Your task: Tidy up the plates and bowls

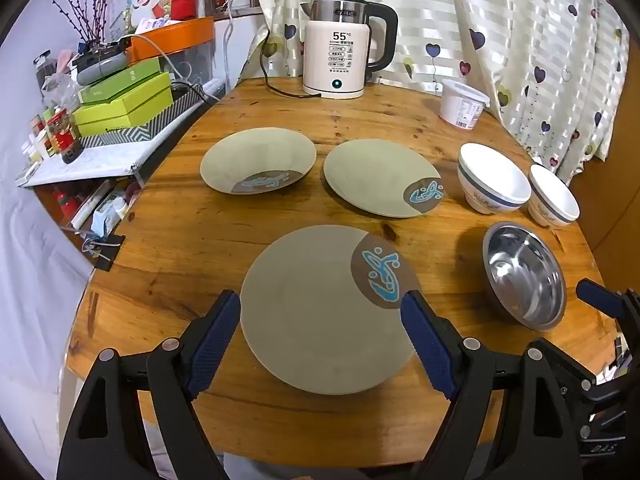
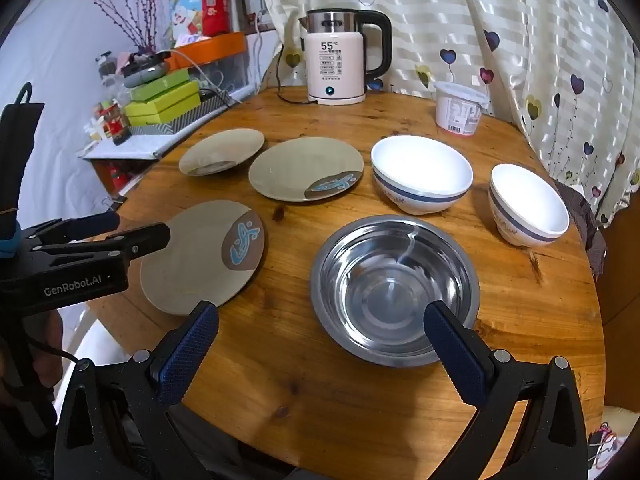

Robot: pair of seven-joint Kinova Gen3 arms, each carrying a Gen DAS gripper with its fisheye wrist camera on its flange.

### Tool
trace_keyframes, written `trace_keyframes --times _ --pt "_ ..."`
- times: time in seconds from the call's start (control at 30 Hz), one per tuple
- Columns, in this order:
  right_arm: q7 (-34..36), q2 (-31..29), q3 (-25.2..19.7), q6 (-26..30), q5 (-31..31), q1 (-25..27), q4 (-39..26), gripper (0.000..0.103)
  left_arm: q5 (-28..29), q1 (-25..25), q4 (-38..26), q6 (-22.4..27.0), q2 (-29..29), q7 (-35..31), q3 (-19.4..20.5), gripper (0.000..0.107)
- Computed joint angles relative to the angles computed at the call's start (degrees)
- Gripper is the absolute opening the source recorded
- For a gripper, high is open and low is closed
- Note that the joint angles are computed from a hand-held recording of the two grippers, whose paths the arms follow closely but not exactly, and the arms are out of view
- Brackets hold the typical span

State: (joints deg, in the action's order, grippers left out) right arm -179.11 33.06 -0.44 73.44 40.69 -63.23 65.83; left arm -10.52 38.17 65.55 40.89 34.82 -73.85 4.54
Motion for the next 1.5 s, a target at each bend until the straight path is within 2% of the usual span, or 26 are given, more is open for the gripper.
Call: trace_keyframes --times 0.4,0.53,0.97,1.5 --pt "-1.0 0.0 0.1 -0.1 0.4 -0.2 0.5 0.103 0.8 -0.9 2.2 -2.2 -0.7 -1.0 0.1 0.083" --pt "-0.2 -0.1 0.0 -0.1 0.3 0.0 0.0 0.103 -1.0 1.2 2.8 -1.8 -1.2 1.2 -1.2 0.083" --pt "-0.1 0.3 0.1 0.5 0.9 -0.7 -0.5 0.103 -2.9 1.1 2.2 -1.0 -1.2 1.8 -1.2 0.083" --pt "0.5 0.2 0.0 -0.6 0.9 -0.4 -0.5 0.103 -2.5 0.4 2.5 -1.2 -1.2 1.9 -0.8 0.083"
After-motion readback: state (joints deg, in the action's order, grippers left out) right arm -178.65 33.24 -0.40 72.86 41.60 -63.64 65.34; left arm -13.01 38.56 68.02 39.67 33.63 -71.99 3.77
